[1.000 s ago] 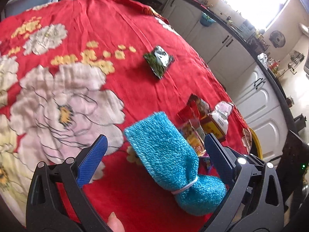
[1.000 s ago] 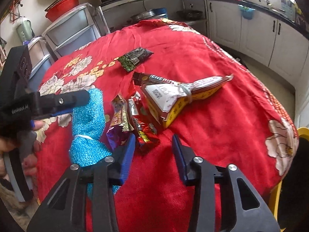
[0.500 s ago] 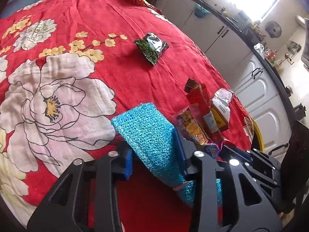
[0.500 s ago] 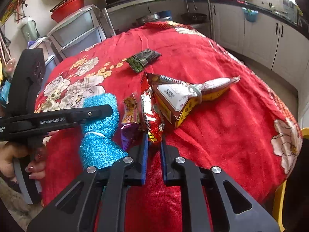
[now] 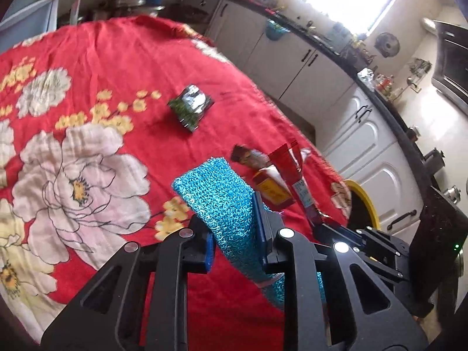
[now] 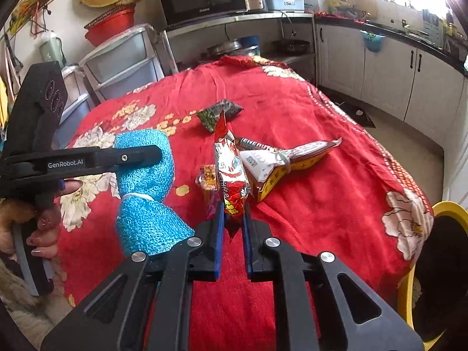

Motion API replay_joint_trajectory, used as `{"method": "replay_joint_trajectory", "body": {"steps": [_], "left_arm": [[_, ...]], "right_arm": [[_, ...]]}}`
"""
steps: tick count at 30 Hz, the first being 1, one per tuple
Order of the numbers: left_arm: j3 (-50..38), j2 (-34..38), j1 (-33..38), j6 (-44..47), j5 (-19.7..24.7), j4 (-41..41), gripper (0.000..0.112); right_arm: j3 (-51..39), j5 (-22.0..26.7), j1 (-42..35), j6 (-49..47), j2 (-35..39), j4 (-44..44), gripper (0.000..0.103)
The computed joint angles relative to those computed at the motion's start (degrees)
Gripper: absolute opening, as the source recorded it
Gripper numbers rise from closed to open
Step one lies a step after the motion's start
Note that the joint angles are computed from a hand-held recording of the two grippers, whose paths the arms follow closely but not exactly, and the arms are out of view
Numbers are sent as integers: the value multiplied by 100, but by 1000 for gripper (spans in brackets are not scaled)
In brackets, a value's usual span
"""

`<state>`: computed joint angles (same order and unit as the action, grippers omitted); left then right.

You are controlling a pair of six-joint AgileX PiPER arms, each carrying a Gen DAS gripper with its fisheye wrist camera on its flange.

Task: Collect trash
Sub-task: 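Carry the blue scrubber and red snack bag over the yellow bin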

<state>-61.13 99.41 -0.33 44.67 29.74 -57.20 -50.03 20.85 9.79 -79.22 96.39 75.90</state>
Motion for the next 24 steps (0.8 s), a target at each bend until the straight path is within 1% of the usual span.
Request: {"method": "replay_joint_trajectory", "body": {"steps": [8,24], "left_arm": [[-154,-164,-524,-241,-258,213,16],[-651,7,-1359,-657,-479,532,16]], "right_arm": [[340,91,-373,-352,-433,354,11],[891,202,-1388,-656,-1178,715,11]]}}
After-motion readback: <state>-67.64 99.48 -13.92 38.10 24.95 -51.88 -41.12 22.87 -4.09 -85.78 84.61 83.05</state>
